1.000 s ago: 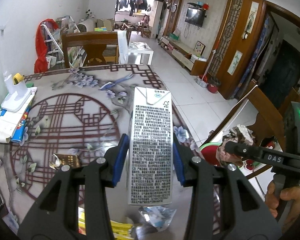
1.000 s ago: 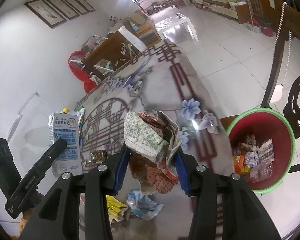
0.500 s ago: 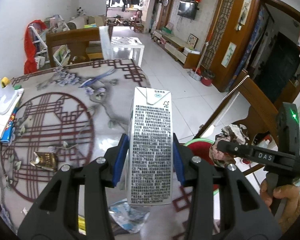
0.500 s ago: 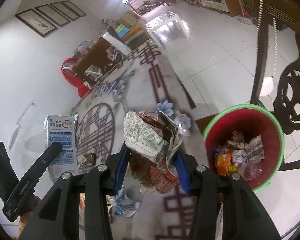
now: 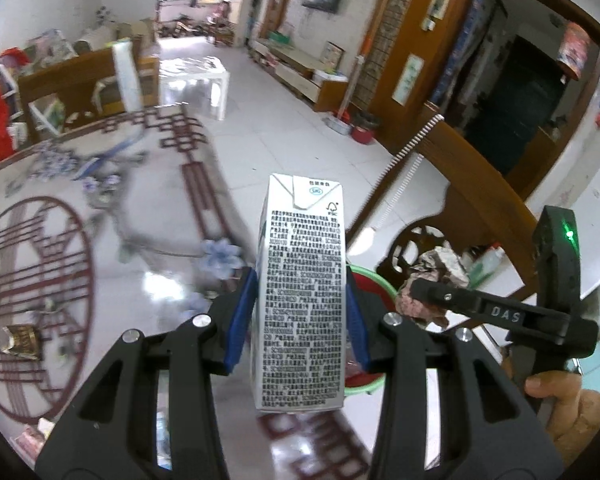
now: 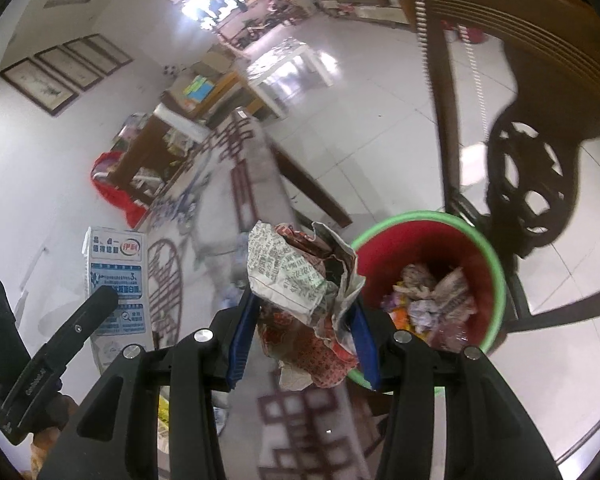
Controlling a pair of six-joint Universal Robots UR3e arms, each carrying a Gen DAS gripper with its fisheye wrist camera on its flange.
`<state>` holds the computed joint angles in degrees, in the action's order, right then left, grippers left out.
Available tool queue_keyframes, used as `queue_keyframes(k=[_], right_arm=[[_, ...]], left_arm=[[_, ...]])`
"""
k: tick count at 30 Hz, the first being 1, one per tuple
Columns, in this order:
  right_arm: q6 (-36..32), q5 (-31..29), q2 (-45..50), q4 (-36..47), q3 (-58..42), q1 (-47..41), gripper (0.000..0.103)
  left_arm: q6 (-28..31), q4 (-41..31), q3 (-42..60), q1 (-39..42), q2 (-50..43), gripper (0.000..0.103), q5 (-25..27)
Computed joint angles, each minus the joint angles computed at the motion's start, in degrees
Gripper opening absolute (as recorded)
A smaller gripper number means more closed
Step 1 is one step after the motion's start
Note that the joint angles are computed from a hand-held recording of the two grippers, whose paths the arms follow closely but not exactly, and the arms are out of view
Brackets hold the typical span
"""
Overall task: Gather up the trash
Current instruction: 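Open both tools over the red bucket to drop the carton and wrappers, then return both tools to the table and grasp the pink snack box with the left tool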
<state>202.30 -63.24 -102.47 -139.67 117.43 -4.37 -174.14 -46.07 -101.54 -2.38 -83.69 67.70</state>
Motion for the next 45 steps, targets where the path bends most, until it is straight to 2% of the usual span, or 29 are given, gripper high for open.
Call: queue_keyframes(k=[8,13,15,16,18,24,30,37,40,45], right_arm=[[-4.4,2.3,-7.7,6.2,7.3,-8.4,0.044],[-5.3,2.0,-8.7,6.8,8.2,-9.5,0.045],[-5.0,1.4,-7.9,6.7,7.8,-9.1,0.055],[-4.5,1.0,-7.5,6.5,7.7,-8.9,0.063],[-3.9,0.6,-7.1,5.9,7.7,-8.6,0.065],[-3.1,-0.4,-6.2,5.5,7.1,-7.9,0.066],[-1.6,-1.3,-3.5,3.9,5.0,-5.4,0.066],[0.6,-2.8,4.0,1.2,-1.3,1.6,0.066],[1.4,-3.4,8.6,0.5,-5.4,5.3,0.066],[2.1,-3.8,17.3,0.2,-13.5,12.0,0.067]], left_arm=[[-0.6,0.1,5.7,-7.5,-8.2,0.041,1.8],[0.1,-1.7,11.4,-10.5,-13.7,0.041,3.1],[-0.1,-3.5,14.0,-10.8,-15.7,0.052,2.7],[-1.0,-3.0,14.4,-10.8,-16.2,0.068,2.6],[-2.4,-1.4,14.4,-10.6,-16.5,0.069,1.9],[-1.9,-0.6,12.8,-9.5,-14.8,0.069,2.1],[-1.8,-1.4,8.2,-5.0,-10.4,0.069,1.4],[-0.3,-1.7,-1.8,2.8,-0.7,0.069,1.0],[1.5,-3.8,-7.2,8.9,5.4,0.069,0.5],[6.0,-10.5,-16.6,23.8,18.1,0.069,-0.3]])
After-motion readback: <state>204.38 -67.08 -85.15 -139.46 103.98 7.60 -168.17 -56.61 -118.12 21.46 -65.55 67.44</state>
